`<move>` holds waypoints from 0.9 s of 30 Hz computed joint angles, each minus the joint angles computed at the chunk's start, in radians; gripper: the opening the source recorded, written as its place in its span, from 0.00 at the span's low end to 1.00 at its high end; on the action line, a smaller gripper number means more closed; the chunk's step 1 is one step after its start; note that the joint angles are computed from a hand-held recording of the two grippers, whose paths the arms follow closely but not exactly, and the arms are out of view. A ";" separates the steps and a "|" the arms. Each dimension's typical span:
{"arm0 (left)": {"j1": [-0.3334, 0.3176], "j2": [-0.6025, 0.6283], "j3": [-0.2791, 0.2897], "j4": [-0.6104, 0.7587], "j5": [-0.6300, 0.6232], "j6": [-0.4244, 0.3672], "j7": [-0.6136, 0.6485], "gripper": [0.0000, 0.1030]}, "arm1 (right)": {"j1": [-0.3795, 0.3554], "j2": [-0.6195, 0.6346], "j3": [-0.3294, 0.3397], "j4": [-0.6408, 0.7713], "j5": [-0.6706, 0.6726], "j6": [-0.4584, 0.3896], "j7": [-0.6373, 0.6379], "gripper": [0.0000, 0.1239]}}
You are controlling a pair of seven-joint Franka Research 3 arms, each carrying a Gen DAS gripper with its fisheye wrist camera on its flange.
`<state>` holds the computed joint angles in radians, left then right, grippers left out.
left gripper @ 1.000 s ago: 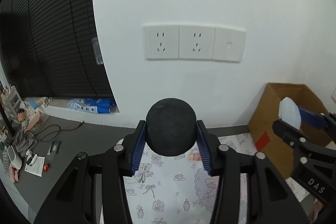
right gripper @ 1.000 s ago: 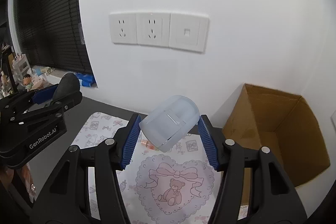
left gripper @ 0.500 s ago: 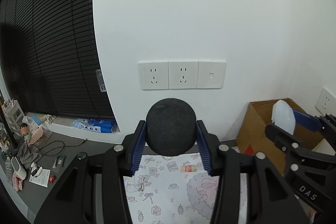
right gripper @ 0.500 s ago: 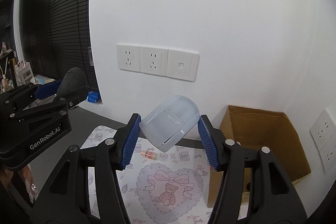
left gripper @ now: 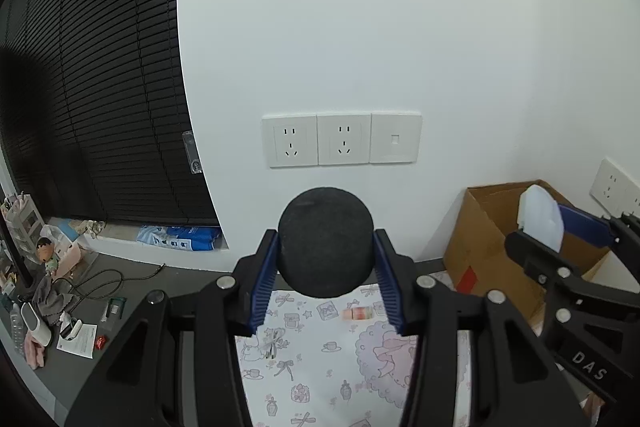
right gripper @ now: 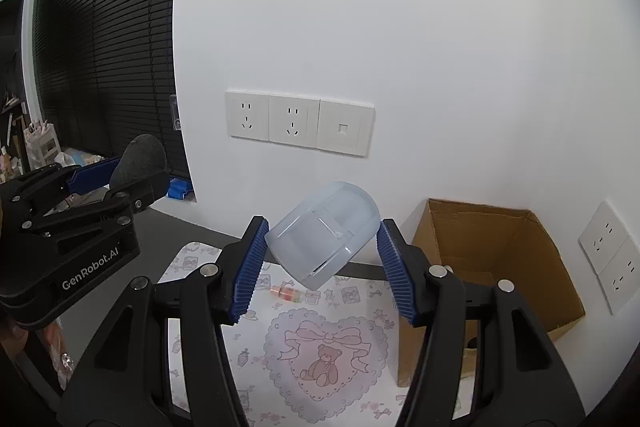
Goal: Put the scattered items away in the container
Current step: 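Lift the black pad and grey case and carry both over the box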
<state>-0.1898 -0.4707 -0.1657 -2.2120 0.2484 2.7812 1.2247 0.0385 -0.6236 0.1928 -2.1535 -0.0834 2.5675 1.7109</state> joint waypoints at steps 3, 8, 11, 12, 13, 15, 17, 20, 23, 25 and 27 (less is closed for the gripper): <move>-0.003 -0.016 -0.004 -0.012 -0.004 0.005 -0.004 0.44 | 0.004 -0.012 -0.005 -0.011 0.003 0.000 -0.004 0.47; 0.004 -0.021 -0.041 -0.007 0.021 -0.020 -0.044 0.44 | 0.011 -0.046 -0.027 -0.048 0.022 0.001 -0.026 0.47; 0.017 -0.016 -0.081 0.009 0.054 -0.027 -0.095 0.44 | 0.011 -0.062 -0.051 -0.065 0.039 0.001 -0.055 0.47; 0.021 -0.010 -0.093 0.017 0.067 -0.029 -0.114 0.44 | 0.010 -0.067 -0.060 -0.072 0.046 0.006 -0.065 0.47; 0.026 -0.005 -0.111 0.027 0.082 -0.035 -0.139 0.44 | 0.007 -0.074 -0.069 -0.079 0.052 0.010 -0.076 0.47; -0.005 0.009 -0.109 0.040 0.080 -0.037 -0.138 0.44 | 0.007 -0.084 -0.096 -0.089 0.068 0.011 -0.113 0.47; -0.003 0.023 -0.140 0.061 0.106 -0.048 -0.180 0.44 | 0.003 -0.088 -0.121 -0.092 0.084 0.009 -0.153 0.47; -0.004 0.057 -0.182 0.104 0.155 -0.074 -0.241 0.44 | -0.011 -0.095 -0.159 -0.093 0.109 0.000 -0.215 0.47; -0.016 0.094 -0.215 0.146 0.203 -0.100 -0.300 0.44 | -0.026 -0.098 -0.196 -0.092 0.136 -0.005 -0.275 0.47; -0.026 0.120 -0.229 0.176 0.236 -0.116 -0.334 0.44 | -0.039 -0.094 -0.218 -0.090 0.154 -0.007 -0.312 0.47; -0.039 0.149 -0.239 0.206 0.267 -0.129 -0.367 0.44 | -0.052 -0.090 -0.238 -0.087 0.172 -0.008 -0.348 0.47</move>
